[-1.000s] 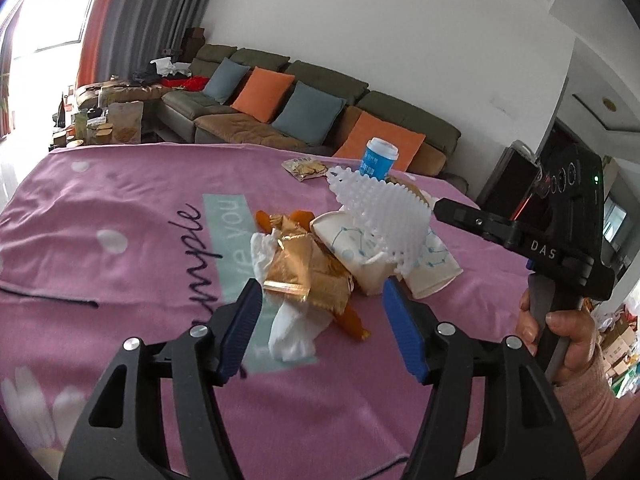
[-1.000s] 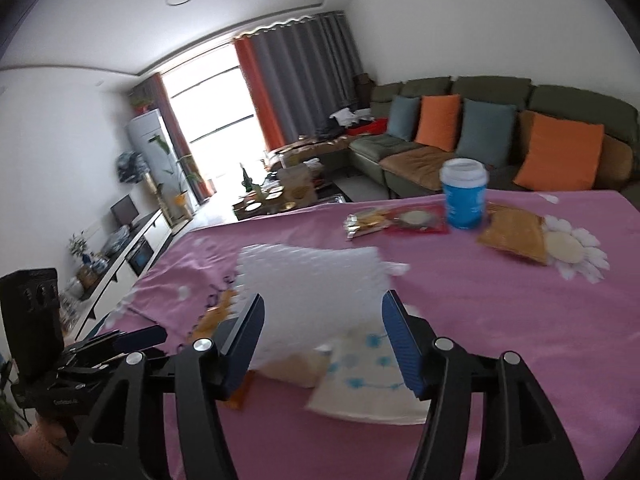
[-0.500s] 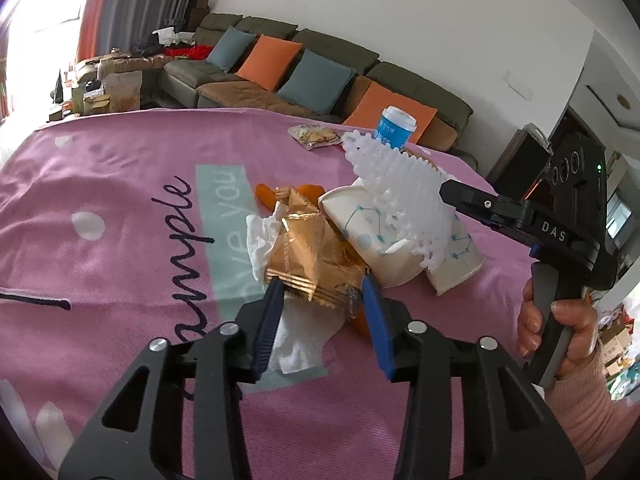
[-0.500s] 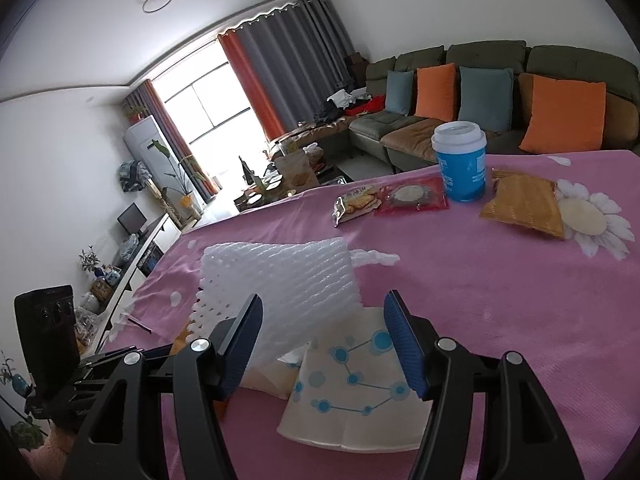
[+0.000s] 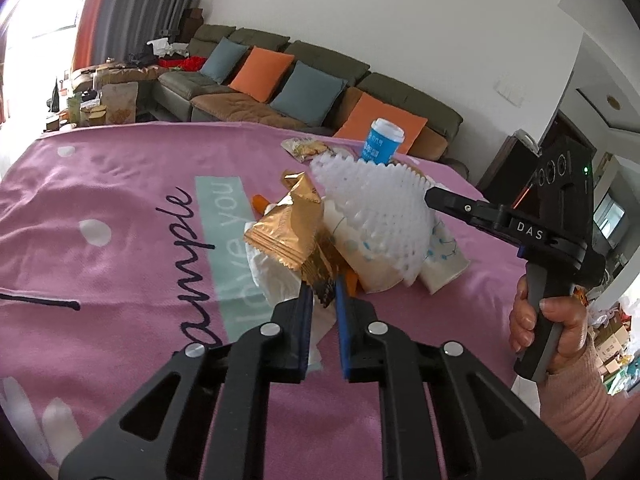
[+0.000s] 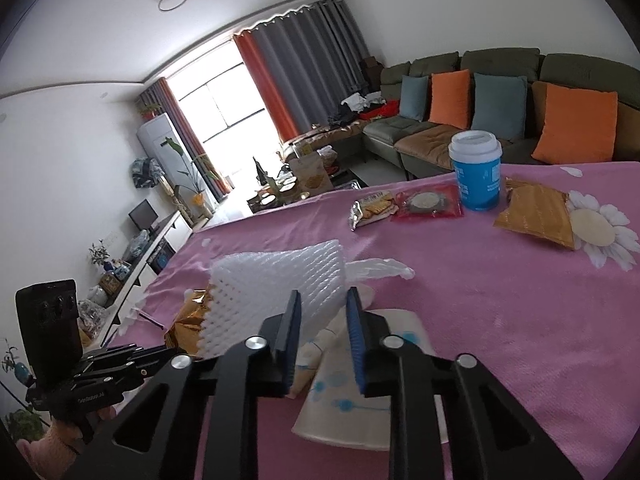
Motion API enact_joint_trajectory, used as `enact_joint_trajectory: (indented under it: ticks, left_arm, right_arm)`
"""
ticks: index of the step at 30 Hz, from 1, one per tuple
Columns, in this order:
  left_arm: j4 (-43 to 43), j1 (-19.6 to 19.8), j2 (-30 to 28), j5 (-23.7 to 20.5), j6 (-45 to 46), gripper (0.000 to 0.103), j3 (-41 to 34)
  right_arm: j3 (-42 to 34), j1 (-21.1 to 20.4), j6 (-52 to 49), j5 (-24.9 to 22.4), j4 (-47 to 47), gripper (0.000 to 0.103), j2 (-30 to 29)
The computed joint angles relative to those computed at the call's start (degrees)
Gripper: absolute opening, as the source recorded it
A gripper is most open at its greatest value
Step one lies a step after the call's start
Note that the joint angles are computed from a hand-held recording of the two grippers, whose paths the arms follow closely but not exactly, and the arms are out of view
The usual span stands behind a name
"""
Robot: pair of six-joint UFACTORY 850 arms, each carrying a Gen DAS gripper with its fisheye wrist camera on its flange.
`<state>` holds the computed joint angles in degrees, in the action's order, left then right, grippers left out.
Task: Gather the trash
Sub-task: 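Grasp the gold foil wrapper with the left tool while the right tool grasps the white foam net, then carry the gold wrapper and foam net over the teal bin with both tools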
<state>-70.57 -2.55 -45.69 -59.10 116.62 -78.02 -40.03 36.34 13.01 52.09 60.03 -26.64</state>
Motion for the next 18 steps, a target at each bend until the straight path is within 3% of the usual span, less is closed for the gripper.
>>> enact_joint_trajectory:
  ticks: [18]
  left_arm:
    - [-0.2, 7.7, -0.5, -8.5, 0.7, 0.01, -2.5]
  right_arm:
    - [0.4, 2.7, 0.1, 5.7, -3.8, 0.009, 2.9]
